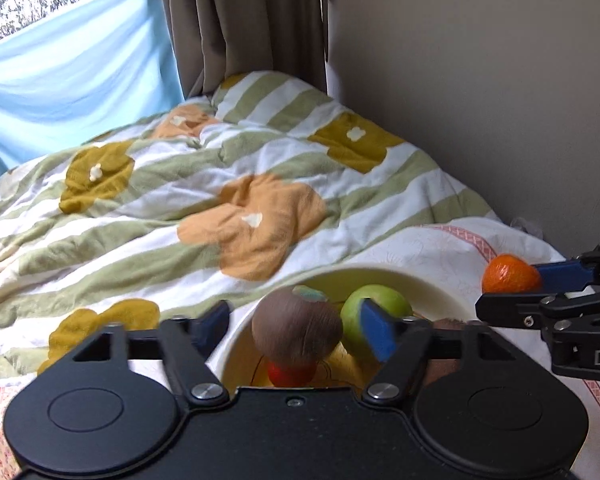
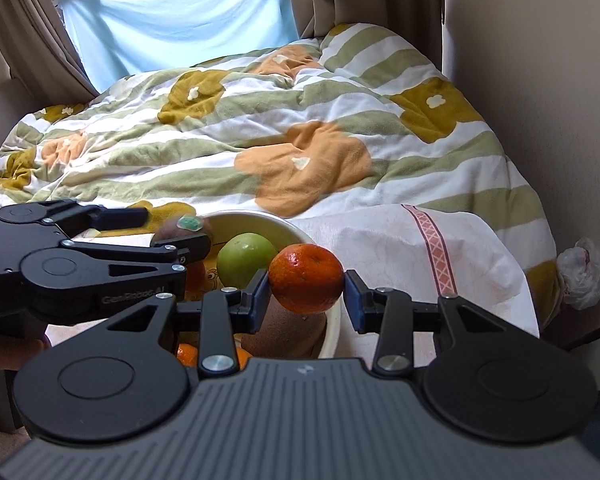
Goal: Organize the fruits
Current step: 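Carry kiwi and mandarin into the white bowl and open both grippers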
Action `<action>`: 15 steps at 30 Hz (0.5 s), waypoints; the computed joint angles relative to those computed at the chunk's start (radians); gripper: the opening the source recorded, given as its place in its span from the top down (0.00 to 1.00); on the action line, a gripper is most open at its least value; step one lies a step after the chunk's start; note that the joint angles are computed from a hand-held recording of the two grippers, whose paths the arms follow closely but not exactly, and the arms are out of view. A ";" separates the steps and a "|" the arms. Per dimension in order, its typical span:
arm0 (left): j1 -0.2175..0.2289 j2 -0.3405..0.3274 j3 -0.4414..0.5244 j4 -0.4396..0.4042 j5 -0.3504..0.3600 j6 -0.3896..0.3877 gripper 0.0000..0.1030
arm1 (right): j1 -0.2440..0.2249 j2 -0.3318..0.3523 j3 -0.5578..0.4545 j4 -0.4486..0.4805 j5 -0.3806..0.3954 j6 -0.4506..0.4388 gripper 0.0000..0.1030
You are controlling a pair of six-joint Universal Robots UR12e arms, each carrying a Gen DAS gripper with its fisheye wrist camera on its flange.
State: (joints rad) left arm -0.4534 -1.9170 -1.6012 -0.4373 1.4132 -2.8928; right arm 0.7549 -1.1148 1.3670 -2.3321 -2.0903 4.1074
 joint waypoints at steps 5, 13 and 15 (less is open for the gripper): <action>0.001 0.024 -0.017 0.024 0.009 -0.004 0.14 | 0.003 -0.004 0.001 -0.002 -0.004 -0.003 0.47; 0.004 0.074 -0.063 0.046 0.045 -0.018 0.13 | 0.002 0.002 -0.005 -0.026 -0.003 -0.063 0.47; 0.006 0.083 -0.072 0.049 0.049 -0.027 0.13 | 0.001 0.010 -0.010 -0.036 -0.011 -0.102 0.47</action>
